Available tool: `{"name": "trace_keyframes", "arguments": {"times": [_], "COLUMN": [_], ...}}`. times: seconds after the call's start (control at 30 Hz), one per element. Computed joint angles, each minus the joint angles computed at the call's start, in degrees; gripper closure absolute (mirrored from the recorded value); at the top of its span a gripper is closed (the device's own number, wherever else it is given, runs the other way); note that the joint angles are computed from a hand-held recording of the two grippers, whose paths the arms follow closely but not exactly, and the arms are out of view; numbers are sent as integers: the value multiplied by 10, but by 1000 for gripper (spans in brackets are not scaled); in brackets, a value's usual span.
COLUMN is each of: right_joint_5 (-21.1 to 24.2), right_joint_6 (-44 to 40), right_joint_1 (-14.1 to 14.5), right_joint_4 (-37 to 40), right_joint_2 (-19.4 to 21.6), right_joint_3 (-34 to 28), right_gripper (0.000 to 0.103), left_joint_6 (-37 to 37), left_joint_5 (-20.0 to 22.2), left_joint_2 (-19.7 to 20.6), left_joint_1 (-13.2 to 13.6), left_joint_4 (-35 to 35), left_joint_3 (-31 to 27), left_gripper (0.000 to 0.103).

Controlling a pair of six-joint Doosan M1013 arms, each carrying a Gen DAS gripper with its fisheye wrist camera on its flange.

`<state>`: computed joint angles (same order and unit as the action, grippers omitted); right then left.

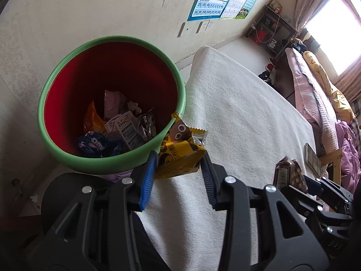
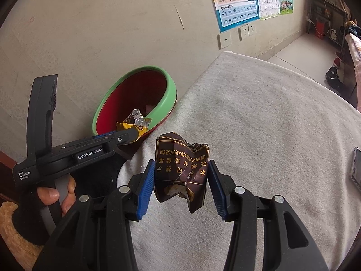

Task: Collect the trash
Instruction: 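Carry the yellow and brown wrappers over the red bin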

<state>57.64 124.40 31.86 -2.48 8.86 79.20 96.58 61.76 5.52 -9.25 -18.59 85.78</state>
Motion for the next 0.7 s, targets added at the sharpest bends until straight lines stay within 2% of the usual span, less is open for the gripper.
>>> {"name": "trace_keyframes", "arguments": {"times": [0.7], "right_joint_5": [5], "right_joint_6": [-25], "right_joint_1": [0], "right_joint_4": [10], "right_joint_2": [15], "right_joint_3": [-19], "right_gripper": [57], "left_joint_6": [-10], "left_joint_5": [-3], "left_joint_2": [4], "left_joint_1": [8], "left_joint_4": [1], "left_joint_3": [-4], "left_gripper": [66]}}
